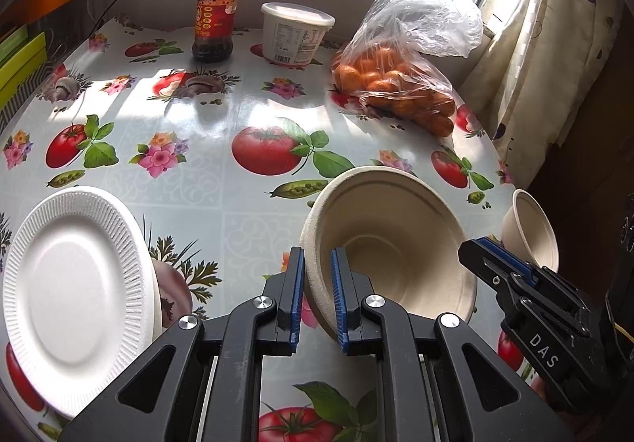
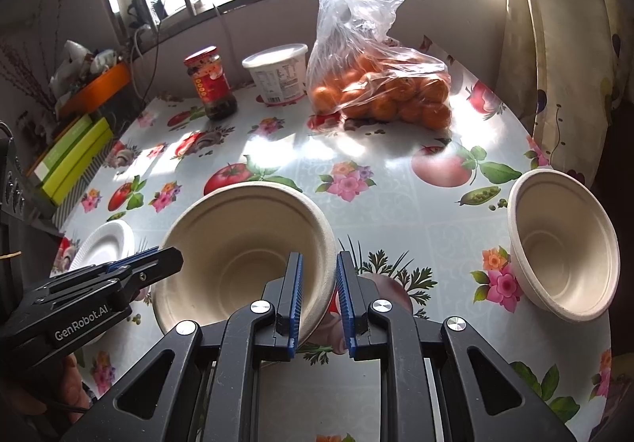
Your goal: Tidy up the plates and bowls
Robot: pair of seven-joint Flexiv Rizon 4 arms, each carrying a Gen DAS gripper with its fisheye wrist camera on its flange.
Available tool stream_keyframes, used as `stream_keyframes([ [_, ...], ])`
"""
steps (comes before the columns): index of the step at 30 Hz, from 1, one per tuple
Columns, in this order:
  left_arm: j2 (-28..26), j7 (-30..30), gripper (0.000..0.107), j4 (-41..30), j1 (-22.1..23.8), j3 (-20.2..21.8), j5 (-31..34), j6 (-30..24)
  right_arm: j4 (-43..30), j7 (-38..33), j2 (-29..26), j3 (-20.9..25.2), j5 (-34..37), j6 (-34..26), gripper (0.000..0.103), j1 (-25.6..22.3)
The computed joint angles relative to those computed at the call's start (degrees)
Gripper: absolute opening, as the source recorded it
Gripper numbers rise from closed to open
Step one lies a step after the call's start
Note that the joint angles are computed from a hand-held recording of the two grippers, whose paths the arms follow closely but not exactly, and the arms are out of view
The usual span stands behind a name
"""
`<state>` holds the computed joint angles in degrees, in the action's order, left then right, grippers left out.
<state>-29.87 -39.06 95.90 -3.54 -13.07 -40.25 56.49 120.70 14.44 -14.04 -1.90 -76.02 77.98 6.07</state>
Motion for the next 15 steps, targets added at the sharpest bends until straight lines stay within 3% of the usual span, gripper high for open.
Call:
stream_keyframes([
  [15,0.1,0.1,0.020,0.1,0.0,0.0,0.4,0.2,0.1,0.1,0.0,0.0,0.1,-0.2,0.018,0.1],
])
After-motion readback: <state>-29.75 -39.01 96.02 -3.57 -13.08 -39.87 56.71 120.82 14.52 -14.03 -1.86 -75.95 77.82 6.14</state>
